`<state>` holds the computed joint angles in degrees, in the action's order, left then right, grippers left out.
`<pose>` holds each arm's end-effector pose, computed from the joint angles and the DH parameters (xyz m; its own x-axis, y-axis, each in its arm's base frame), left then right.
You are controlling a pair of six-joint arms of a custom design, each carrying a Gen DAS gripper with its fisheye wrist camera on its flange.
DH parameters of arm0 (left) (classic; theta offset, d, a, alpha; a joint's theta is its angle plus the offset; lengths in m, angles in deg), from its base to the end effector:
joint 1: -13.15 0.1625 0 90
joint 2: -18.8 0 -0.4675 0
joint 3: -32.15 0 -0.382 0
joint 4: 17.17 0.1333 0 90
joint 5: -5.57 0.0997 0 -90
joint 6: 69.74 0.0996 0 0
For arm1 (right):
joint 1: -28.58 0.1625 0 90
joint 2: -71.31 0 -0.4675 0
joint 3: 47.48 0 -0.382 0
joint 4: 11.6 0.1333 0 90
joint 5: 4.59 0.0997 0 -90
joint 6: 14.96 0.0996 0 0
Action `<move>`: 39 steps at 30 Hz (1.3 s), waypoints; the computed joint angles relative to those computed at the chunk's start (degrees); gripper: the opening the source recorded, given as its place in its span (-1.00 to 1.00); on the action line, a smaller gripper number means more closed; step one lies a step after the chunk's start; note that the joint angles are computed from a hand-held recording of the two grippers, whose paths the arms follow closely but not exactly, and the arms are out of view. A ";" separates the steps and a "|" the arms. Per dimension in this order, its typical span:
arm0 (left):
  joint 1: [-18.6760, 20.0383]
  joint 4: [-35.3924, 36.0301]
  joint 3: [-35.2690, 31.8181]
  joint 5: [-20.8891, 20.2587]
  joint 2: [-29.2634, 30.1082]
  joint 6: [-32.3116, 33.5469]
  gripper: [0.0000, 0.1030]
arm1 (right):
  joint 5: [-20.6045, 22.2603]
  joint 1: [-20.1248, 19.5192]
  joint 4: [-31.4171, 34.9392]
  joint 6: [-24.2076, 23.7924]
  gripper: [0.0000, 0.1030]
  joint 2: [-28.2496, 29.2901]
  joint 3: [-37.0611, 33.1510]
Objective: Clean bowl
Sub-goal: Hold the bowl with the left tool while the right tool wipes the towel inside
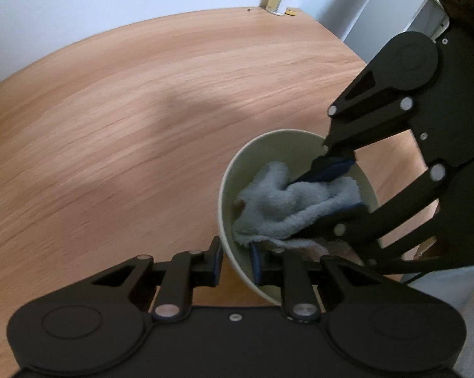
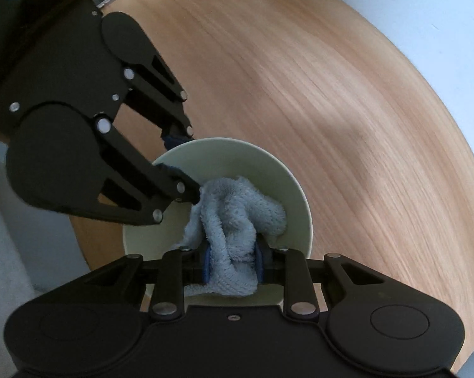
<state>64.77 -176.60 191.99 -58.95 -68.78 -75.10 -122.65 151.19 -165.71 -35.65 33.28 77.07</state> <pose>-0.0055 -0.2907 0.1710 -0.7494 0.5015 -0.4324 0.5525 0.8334 0.0090 0.3154 -0.3326 -0.0500 -0.4290 -0.8614 0.2721 -0.6946 0.5071 0.5103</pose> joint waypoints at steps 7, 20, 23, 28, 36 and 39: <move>0.84 0.22 -0.45 -0.31 0.36 1.82 -0.64 | -3.79 2.24 -8.50 0.09 -0.44 1.03 3.16; -0.28 -0.90 -0.58 0.32 2.43 -0.89 -0.64 | -9.78 6.13 -16.31 3.33 -0.45 -2.12 7.72; -0.06 -0.41 -0.75 -0.11 2.02 -0.73 -0.64 | -10.58 7.08 -15.99 3.77 -0.45 -2.18 7.64; 0.30 0.43 -1.04 -0.82 1.33 -0.46 -0.64 | -10.95 7.38 -14.93 4.01 -0.45 -2.07 7.41; 2.47 1.60 -2.07 -3.27 0.63 2.39 -0.58 | -9.54 5.87 -13.55 0.87 -0.44 0.20 5.85; 2.95 -0.18 -1.99 -3.21 1.97 2.74 -0.59 | -8.55 5.11 -12.92 -1.21 -0.44 0.83 5.27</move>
